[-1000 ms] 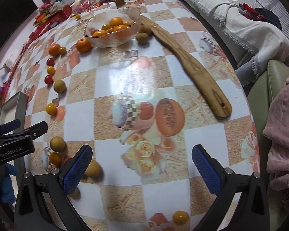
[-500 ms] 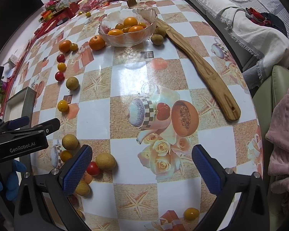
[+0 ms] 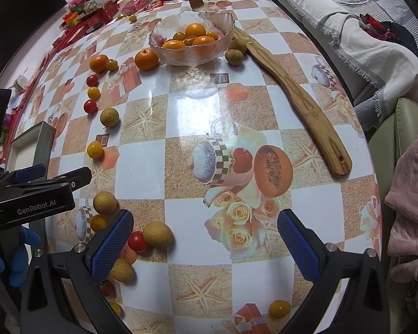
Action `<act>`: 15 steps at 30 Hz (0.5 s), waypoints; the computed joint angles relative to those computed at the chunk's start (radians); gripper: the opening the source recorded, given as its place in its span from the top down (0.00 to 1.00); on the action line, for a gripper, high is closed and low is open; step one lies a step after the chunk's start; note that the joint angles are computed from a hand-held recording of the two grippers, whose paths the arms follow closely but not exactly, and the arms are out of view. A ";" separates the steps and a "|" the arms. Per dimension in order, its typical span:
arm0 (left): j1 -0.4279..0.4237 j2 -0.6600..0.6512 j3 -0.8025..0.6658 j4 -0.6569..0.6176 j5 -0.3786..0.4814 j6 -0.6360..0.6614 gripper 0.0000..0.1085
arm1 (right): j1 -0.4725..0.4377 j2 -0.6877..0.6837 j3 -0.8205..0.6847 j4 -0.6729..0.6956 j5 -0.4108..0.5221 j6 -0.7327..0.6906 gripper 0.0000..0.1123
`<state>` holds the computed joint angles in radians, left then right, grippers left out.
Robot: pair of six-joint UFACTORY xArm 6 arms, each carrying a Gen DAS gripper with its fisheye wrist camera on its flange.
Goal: Organize fruits
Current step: 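Move both grippers over the scattered cherry tomatoes on the table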
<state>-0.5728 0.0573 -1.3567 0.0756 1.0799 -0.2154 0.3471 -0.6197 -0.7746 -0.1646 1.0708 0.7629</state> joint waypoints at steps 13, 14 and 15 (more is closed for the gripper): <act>-0.022 0.038 -0.039 0.016 0.012 -0.039 0.05 | -0.002 -0.005 0.009 0.012 -0.003 -0.008 0.08; -0.024 0.039 -0.040 0.017 0.012 -0.040 0.05 | -0.002 -0.007 0.010 0.011 -0.002 -0.007 0.08; -0.025 0.041 -0.042 0.018 0.013 -0.042 0.05 | -0.004 -0.008 0.011 0.012 -0.001 -0.009 0.08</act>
